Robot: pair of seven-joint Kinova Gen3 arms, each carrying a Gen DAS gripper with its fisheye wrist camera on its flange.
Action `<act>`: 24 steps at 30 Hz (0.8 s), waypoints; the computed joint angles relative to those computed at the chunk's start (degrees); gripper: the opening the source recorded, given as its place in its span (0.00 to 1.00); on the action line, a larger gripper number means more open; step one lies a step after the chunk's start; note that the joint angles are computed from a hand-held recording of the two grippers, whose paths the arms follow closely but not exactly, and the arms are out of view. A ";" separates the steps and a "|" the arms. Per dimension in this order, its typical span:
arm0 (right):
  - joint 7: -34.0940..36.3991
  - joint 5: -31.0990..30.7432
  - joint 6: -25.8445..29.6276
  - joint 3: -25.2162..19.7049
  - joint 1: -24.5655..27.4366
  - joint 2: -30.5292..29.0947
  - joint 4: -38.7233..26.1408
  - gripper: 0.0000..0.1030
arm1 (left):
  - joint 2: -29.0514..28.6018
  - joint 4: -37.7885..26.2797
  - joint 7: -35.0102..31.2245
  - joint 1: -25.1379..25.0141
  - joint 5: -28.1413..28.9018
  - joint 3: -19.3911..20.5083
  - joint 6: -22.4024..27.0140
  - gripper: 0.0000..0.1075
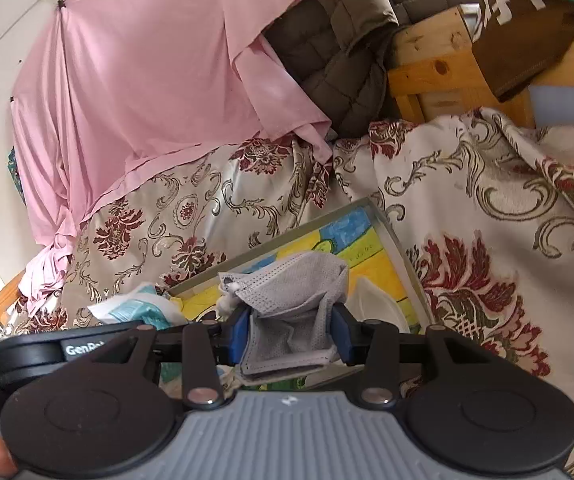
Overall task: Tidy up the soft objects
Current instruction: 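Lift and carry the mask and packet over the painted tray, then lower both tools and open them to drop the mask and packet on the tray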
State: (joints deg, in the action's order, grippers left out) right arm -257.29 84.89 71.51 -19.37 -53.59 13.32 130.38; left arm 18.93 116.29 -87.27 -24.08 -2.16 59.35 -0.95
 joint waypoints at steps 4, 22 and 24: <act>-0.96 0.34 -0.51 0.33 0.56 0.18 0.08 0.47 | 0.53 -1.12 1.00 5.43 1.23 -6.04 0.23 0.39; 1.65 -0.19 -4.69 1.12 3.17 -0.41 -0.55 0.62 | 0.88 -5.32 -5.99 16.01 7.64 -17.25 4.87 0.42; 1.68 -0.14 -4.71 1.11 3.15 -0.49 -0.48 0.64 | 0.85 -5.26 -6.75 15.81 9.18 -17.29 4.89 0.44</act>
